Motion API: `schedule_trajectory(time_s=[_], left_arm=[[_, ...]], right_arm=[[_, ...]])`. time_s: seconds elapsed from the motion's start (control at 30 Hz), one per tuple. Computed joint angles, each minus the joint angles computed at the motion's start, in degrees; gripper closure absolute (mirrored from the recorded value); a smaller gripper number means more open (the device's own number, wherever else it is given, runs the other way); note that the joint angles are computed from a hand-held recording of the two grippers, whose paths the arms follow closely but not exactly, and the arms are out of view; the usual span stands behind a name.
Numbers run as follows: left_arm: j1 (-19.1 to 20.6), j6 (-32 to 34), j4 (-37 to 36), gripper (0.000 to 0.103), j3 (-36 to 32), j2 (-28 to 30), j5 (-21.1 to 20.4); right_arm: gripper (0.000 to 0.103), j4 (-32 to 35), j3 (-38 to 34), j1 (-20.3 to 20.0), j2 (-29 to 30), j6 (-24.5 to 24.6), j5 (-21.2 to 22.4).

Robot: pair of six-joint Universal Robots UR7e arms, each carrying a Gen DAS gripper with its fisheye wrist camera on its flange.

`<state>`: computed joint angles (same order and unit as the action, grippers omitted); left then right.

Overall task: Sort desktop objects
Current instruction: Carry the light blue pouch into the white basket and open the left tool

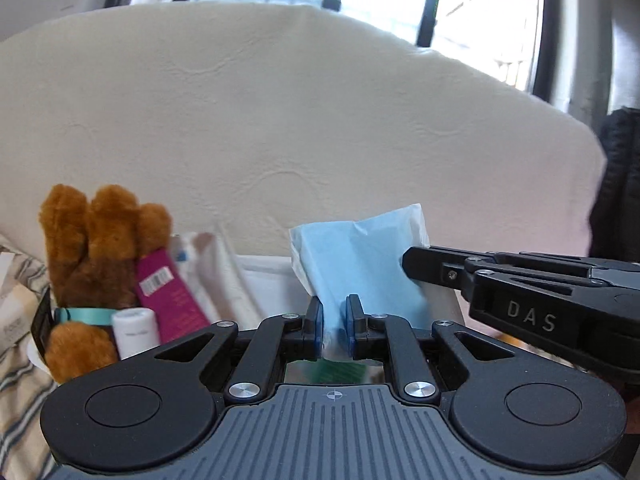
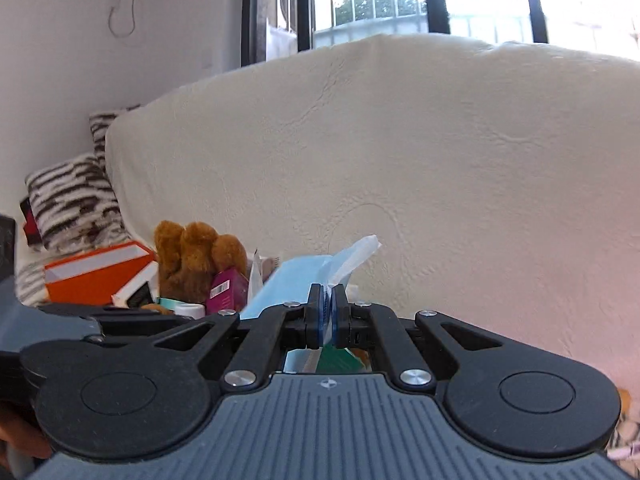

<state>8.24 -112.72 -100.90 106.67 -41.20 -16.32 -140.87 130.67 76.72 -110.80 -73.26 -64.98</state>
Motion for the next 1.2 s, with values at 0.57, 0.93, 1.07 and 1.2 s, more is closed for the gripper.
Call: schedule_trajectory(time_s=[0.57, 0.93, 1.07, 1.2], left_arm=[[3.89, -11.66, 15.35, 0.094, 0.53, -2.17, 1.04], [3.67, -9.71, 10.2, 0.063, 3.4, -3.38, 3.0], [2.83, -15.63, 18.58, 0.031, 1.12, -2.57, 5.23], [1.83, -15.72, 19.19, 0.013, 0.56, -2.49, 6.09]], right_arm=[[0.099, -11.49, 0.95, 3.79, 12.65, 3.67, -6.05], [0.092, -14.03, 3.17, 3.67, 13.32, 1.15, -8.25], [0.056, -12.97, 3.04, 2.38, 11.78, 0.47, -5.36], [0.041, -10.23, 2.26, 1.4, 10.39, 0.72, -2.87]])
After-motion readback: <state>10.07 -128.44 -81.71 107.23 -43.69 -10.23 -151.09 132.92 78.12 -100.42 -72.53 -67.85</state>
